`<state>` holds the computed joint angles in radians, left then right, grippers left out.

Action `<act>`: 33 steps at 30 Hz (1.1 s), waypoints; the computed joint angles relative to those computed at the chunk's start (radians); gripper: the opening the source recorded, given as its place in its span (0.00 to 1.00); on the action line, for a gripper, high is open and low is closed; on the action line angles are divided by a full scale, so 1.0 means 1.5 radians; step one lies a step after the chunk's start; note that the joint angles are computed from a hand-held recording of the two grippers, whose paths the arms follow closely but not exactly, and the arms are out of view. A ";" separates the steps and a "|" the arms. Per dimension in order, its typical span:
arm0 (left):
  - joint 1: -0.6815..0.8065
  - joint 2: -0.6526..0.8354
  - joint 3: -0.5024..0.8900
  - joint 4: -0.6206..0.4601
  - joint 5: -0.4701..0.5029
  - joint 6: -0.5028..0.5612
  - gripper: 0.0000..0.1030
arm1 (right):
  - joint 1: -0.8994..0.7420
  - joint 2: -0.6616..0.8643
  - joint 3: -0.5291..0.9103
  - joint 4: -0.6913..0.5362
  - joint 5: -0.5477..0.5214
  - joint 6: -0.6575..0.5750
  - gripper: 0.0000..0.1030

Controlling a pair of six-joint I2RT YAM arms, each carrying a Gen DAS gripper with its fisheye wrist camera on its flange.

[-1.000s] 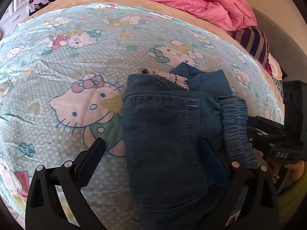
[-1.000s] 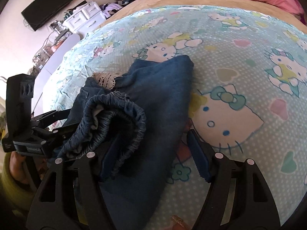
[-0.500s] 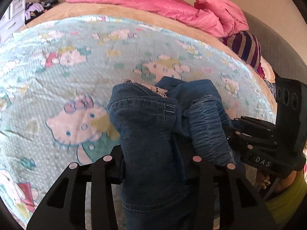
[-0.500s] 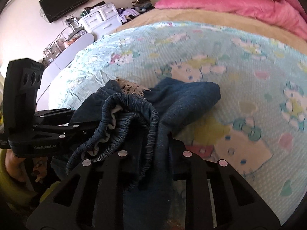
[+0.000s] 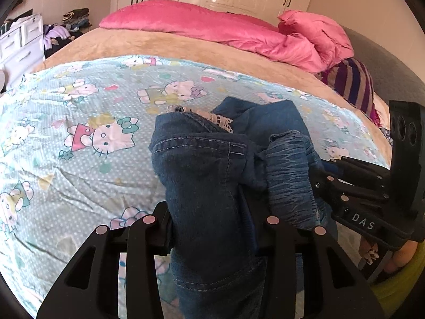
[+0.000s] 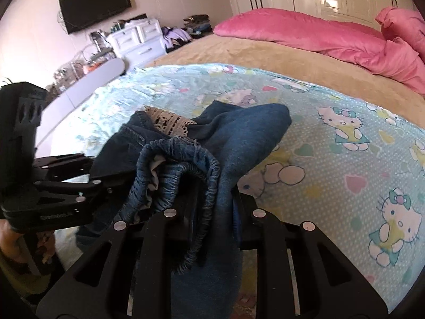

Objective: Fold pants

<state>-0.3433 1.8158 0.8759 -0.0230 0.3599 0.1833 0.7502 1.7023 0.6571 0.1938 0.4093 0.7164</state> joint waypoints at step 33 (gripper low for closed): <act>0.037 -0.031 -0.066 0.022 -0.047 0.003 0.96 | 0.129 -0.110 -0.047 -0.210 0.160 0.229 0.90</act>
<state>-0.2882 1.7692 0.7762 0.0102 0.2900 0.1872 0.9435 1.5372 0.5869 -0.1205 0.6489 1.0594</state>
